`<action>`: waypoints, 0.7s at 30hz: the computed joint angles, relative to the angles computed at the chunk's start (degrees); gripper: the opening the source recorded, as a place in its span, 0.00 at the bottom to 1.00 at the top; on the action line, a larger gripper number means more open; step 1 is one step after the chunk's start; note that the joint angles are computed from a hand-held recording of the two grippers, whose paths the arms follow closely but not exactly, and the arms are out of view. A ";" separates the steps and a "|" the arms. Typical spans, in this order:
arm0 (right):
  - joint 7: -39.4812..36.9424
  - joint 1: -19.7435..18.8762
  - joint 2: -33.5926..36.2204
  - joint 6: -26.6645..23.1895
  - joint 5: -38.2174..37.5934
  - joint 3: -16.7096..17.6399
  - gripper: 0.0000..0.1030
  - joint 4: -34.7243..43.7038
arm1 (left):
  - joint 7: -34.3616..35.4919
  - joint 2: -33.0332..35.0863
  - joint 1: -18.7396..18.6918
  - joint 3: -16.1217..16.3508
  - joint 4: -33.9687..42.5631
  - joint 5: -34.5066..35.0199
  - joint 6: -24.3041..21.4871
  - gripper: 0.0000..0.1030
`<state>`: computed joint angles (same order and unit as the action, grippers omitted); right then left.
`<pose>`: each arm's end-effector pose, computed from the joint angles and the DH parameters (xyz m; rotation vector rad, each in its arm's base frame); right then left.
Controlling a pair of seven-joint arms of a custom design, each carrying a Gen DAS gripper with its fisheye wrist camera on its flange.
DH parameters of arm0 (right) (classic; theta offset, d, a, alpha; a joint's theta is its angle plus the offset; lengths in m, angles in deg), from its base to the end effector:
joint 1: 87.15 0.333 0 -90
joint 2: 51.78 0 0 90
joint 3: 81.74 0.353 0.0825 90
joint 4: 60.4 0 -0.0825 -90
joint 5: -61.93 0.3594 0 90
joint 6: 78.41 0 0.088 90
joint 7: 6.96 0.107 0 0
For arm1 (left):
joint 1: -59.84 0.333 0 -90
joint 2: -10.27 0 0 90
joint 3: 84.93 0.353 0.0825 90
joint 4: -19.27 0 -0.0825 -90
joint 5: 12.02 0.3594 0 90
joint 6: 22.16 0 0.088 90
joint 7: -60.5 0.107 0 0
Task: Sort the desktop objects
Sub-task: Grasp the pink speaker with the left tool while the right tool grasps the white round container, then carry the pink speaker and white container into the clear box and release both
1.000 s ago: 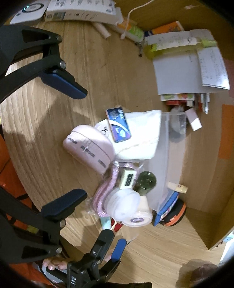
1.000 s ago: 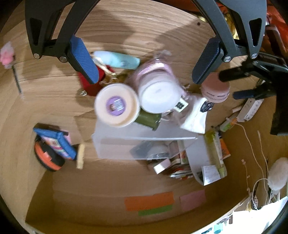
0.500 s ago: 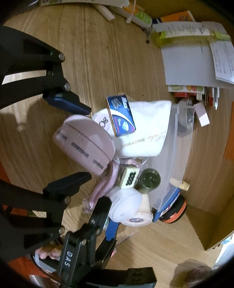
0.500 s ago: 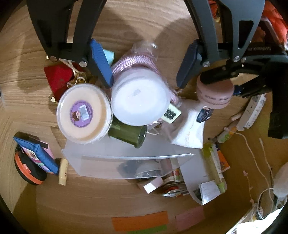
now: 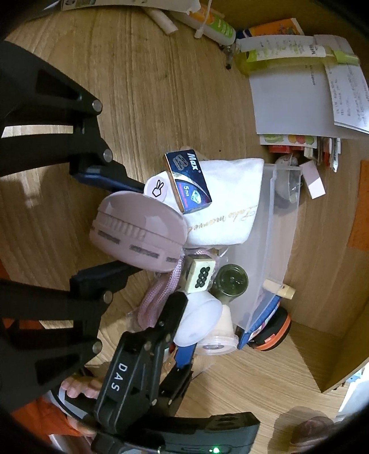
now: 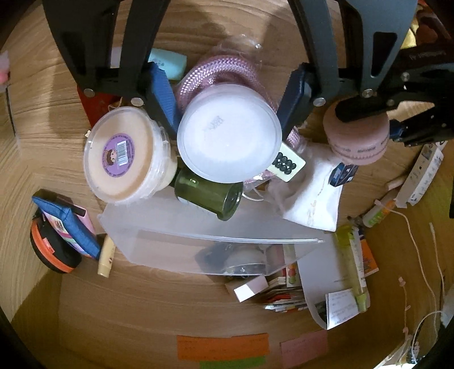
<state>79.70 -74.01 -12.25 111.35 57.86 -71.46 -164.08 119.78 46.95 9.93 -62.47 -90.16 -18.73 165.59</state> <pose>0.6567 0.2642 0.3111 -2.0114 1.2589 -0.5194 0.5900 -0.3449 0.3212 -1.8561 1.8289 -0.9700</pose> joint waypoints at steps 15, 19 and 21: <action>1.55 -12.04 -2.76 7.07 -10.52 11.86 0.61 -6.53 | 3.34 -0.04 -12.72 12.84 -2.35 -8.23 3.00 0.41; 3.68 -14.08 -3.31 7.96 -13.30 13.04 0.61 -6.90 | 5.06 1.02 -16.36 17.05 -1.67 -11.54 3.11 0.41; 4.63 -15.00 -3.42 7.92 -14.61 13.48 0.61 -6.49 | 5.79 1.55 -17.08 18.30 -0.79 -12.48 2.83 0.41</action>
